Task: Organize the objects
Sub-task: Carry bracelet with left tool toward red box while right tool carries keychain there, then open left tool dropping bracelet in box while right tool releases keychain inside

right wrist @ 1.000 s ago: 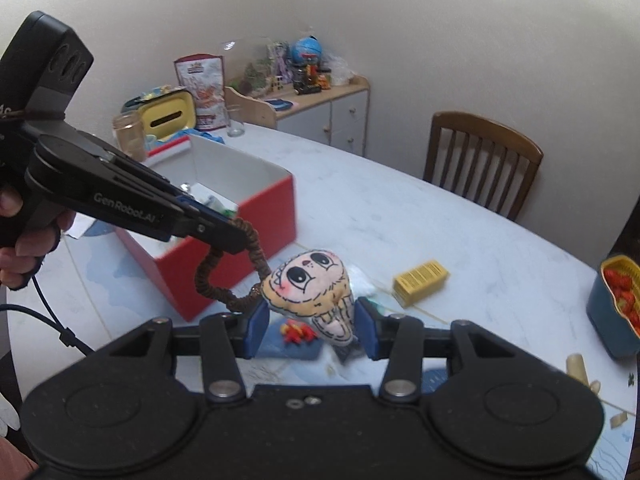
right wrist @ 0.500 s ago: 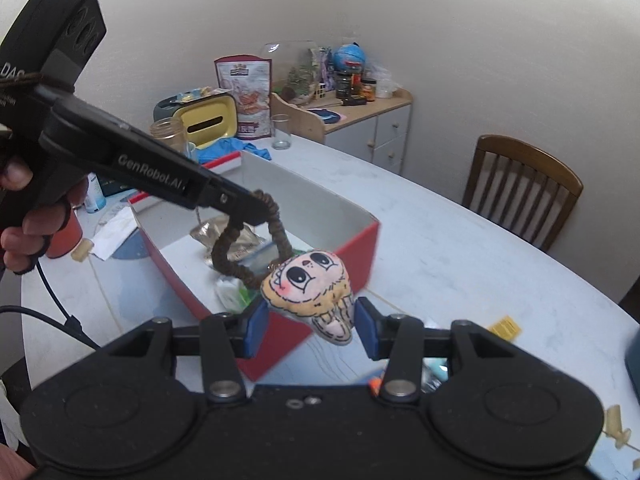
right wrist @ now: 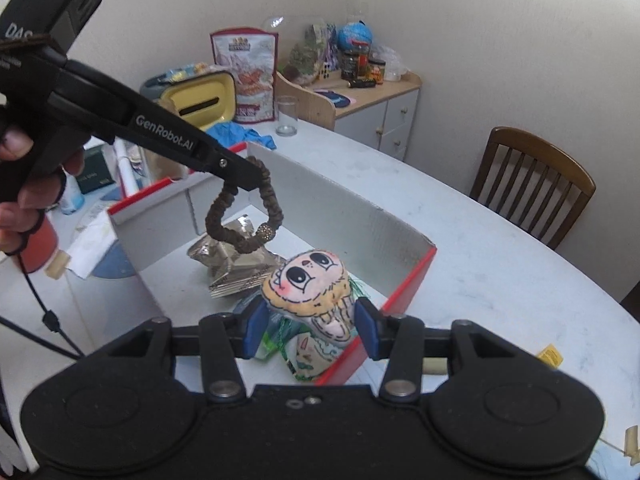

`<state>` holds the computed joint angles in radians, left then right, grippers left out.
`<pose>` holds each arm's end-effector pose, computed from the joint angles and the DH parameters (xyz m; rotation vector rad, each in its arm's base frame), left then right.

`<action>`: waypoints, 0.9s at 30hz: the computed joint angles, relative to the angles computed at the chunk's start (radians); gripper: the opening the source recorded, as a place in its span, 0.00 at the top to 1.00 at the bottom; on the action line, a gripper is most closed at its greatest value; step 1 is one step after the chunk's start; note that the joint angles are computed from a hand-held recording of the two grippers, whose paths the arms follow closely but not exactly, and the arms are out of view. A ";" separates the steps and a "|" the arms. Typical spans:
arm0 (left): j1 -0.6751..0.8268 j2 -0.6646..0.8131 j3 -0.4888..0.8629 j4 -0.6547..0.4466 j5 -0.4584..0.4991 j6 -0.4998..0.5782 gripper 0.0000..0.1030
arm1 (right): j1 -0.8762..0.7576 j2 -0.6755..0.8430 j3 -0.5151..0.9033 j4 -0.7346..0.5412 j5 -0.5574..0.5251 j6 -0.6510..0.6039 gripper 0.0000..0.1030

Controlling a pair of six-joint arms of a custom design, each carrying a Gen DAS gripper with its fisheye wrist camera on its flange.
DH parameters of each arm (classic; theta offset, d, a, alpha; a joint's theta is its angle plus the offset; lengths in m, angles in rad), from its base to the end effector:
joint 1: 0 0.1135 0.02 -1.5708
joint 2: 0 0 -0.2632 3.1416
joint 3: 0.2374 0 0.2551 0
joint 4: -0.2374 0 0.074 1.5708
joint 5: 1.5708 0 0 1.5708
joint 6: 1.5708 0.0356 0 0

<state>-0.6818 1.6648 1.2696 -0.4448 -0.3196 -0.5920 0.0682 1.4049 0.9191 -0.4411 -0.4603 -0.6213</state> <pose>0.2932 -0.2236 0.2552 -0.0395 2.3677 -0.2315 0.2856 0.0354 0.2257 -0.9819 2.1827 0.3205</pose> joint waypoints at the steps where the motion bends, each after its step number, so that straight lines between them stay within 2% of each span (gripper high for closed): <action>1: 0.013 0.009 -0.001 0.009 0.010 0.005 0.91 | 0.023 0.010 0.000 0.015 0.027 0.013 0.56; 6: 0.069 0.065 0.008 0.053 0.065 0.040 0.91 | 0.119 0.081 0.013 0.069 0.131 0.064 0.56; 14: 0.145 0.187 0.066 0.070 0.142 0.069 0.91 | 0.194 0.174 0.026 0.117 0.235 0.091 0.55; 22: 0.176 0.291 0.136 -0.007 0.127 0.123 0.91 | 0.212 0.224 0.036 0.128 0.266 0.099 0.54; 27: 0.187 0.352 0.199 -0.083 0.120 0.146 0.91 | 0.214 0.230 0.037 0.125 0.256 0.100 0.48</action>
